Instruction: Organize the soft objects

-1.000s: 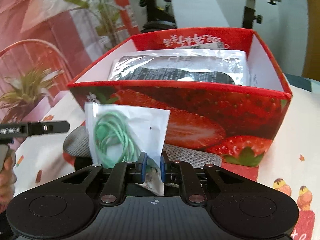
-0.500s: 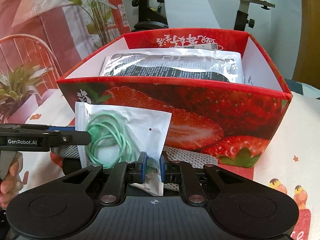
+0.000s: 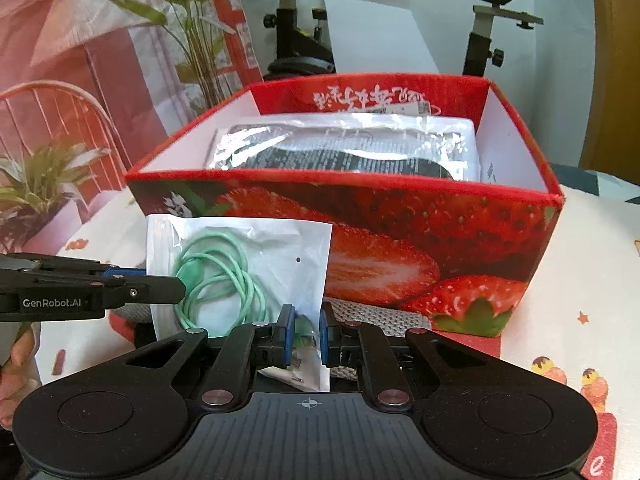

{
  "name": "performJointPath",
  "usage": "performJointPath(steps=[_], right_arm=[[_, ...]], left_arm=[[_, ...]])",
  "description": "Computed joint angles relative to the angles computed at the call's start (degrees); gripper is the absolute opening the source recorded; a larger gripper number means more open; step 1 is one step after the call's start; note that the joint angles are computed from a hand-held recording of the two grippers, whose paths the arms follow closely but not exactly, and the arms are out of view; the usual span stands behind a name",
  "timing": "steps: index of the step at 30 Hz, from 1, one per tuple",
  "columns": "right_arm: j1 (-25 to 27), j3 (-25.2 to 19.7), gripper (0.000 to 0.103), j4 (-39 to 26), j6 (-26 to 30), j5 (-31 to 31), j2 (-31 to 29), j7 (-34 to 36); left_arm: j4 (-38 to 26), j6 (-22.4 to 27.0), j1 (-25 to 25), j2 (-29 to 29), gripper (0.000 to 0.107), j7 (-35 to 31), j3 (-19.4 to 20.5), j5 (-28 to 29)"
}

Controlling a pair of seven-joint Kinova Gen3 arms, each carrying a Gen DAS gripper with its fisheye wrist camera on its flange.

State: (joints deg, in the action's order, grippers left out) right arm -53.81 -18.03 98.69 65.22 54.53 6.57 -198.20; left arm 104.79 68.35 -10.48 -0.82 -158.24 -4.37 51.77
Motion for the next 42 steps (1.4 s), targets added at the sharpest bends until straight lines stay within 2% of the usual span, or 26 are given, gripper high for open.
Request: performJointPath(steps=[9, 14, 20, 24, 29, 34, 42], right_arm=[[-2.2, -1.7, 0.011, -0.8, 4.4, 4.8, -1.5, -2.7], [-2.1, -2.4, 0.011, -2.6, 7.1, 7.5, -2.6, -0.3], [0.2, -2.4, 0.011, -5.6, 7.6, 9.4, -4.1, 5.2], [3.1, -1.8, 0.010, -6.6, 5.2, 9.7, -5.1, 7.4], [8.2, 0.6, 0.008, -10.4, 0.5, 6.1, -4.3, 16.4], [12.2, 3.7, 0.008, -15.3, -3.2, 2.4, -1.9, 23.5], [16.7, 9.3, 0.008, -22.1, -6.2, -8.6, 3.8, 34.7]], left_arm=[[-1.2, 2.4, -0.4, -3.2, 0.015, 1.5, -1.7, 1.9], [-3.5, 2.1, 0.4, -4.4, 0.015, 2.1, -2.2, 4.4], [-6.6, -0.8, 2.4, -4.2, 0.015, 5.1, -1.3, 5.7], [-8.5, -3.8, 3.8, -3.8, 0.015, 4.2, -0.6, 7.0], [-11.6, -10.2, 5.7, -1.5, 0.015, 5.8, 1.4, 8.5], [-17.2, -14.3, 7.0, 2.9, 0.015, 10.2, 4.2, 5.0], [-26.5, -14.6, 8.2, 10.5, 0.015, 19.9, 8.4, -7.3]])
